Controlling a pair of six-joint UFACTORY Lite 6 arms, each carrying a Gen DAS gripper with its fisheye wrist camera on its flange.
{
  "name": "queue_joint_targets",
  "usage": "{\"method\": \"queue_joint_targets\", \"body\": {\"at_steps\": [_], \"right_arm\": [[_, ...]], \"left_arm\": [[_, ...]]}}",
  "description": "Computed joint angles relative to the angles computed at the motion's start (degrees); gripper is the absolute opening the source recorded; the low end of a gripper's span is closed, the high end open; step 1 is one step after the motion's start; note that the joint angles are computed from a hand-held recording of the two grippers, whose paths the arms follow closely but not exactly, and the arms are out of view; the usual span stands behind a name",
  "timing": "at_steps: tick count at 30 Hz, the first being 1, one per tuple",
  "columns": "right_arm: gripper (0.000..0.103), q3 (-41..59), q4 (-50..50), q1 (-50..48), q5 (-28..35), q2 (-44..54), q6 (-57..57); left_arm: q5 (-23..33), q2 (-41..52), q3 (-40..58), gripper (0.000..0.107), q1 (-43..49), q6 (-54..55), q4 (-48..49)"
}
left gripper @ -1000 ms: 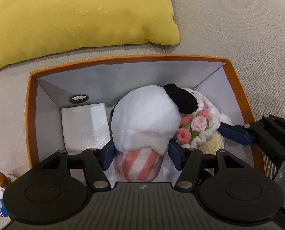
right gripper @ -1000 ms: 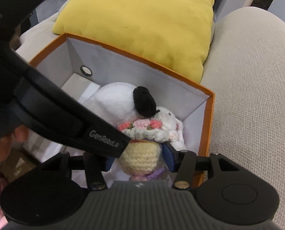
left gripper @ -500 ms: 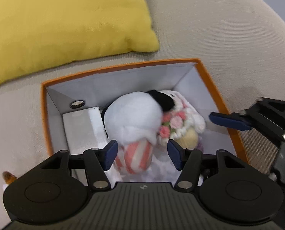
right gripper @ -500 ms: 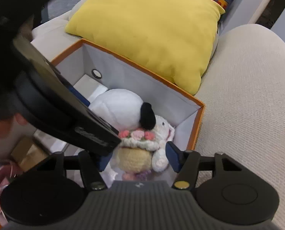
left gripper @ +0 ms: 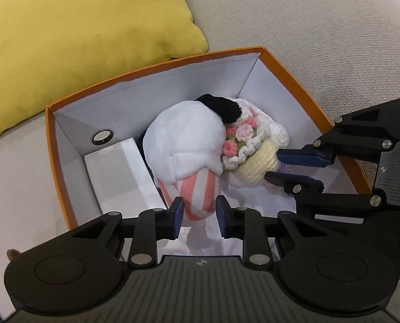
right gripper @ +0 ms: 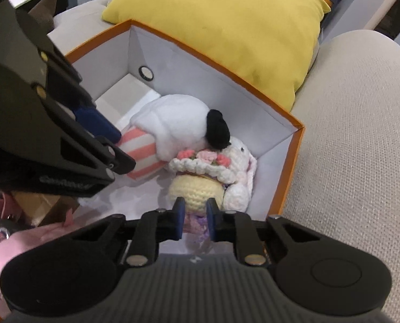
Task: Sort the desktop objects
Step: 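Lower both plushes into the shoebox and open both grippers, then move both grippers back to the dog plush and lotion tube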
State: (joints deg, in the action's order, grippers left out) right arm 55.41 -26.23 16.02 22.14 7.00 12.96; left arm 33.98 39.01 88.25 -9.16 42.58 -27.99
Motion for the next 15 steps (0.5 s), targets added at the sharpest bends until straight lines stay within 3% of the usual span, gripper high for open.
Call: {"method": "queue_joint_targets", "body": {"at_steps": [5, 12, 14, 15], "right_arm": [[0.018, -1.04, -0.9, 0.64, 0.63, -1.57, 1.43], [0.018, -2.19, 8.62, 5.77, 4.42, -13.26, 2.04], [0.018, -1.29, 13.2, 8.39, 4.63, -14.27, 1.06], [0.018, -0.46, 14.67, 10.07, 4.91, -14.14, 1.36]], "left_arm": [[1.67, -3.84, -3.23, 0.03, 1.4, 3.06, -1.79], [4.8, -22.48, -16.84, 0.03, 12.85, 18.19, -7.59], [8.99, -24.12, -16.99, 0.042, 18.45, 21.16, -9.63], [8.32, -25.49, -17.88, 0.048, 20.39, 19.74, -7.65]]}}
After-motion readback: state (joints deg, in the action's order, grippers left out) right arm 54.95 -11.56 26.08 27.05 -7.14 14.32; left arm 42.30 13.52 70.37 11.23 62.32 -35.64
